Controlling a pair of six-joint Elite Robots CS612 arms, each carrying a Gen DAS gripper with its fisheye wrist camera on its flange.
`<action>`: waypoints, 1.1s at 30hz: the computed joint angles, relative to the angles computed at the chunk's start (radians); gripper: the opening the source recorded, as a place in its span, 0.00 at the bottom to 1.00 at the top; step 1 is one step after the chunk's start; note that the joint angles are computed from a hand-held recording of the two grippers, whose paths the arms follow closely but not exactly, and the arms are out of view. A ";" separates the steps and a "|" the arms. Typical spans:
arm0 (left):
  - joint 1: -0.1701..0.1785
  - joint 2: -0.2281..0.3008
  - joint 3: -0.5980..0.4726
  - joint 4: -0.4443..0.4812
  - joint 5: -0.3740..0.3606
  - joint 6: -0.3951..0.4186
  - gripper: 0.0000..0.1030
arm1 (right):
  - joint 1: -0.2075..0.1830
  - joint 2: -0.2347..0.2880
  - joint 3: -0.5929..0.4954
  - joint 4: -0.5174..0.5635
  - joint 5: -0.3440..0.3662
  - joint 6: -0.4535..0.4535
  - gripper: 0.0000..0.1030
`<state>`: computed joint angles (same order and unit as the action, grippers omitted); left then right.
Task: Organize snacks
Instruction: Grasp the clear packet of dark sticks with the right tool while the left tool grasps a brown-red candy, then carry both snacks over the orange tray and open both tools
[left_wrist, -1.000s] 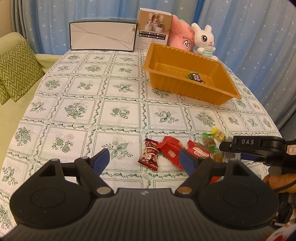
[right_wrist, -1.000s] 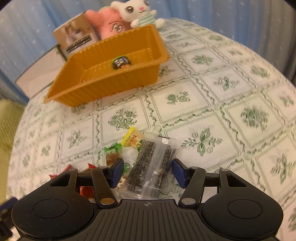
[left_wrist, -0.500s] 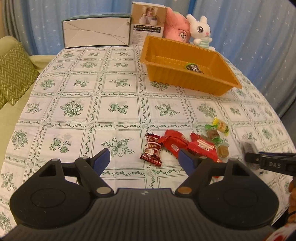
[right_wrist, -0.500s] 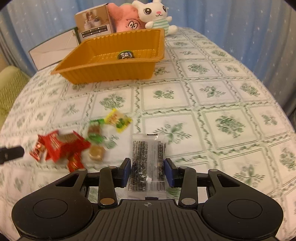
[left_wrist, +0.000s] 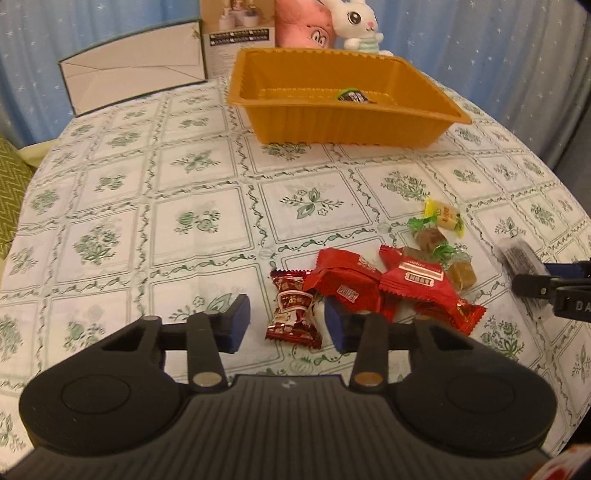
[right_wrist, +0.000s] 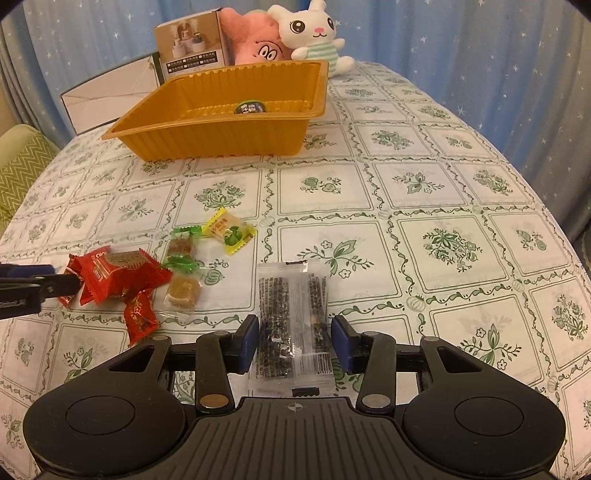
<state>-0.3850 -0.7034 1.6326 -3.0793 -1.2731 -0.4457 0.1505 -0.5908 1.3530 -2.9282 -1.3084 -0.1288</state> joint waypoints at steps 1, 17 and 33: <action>0.003 0.003 -0.004 0.004 -0.010 0.003 0.33 | 0.000 0.000 0.000 -0.002 0.001 0.001 0.42; -0.018 -0.040 0.035 0.063 0.051 -0.104 0.18 | -0.003 -0.007 0.021 -0.033 0.008 -0.005 0.38; -0.055 -0.097 0.071 -0.014 0.089 -0.134 0.18 | -0.020 -0.052 0.077 -0.129 0.058 0.025 0.37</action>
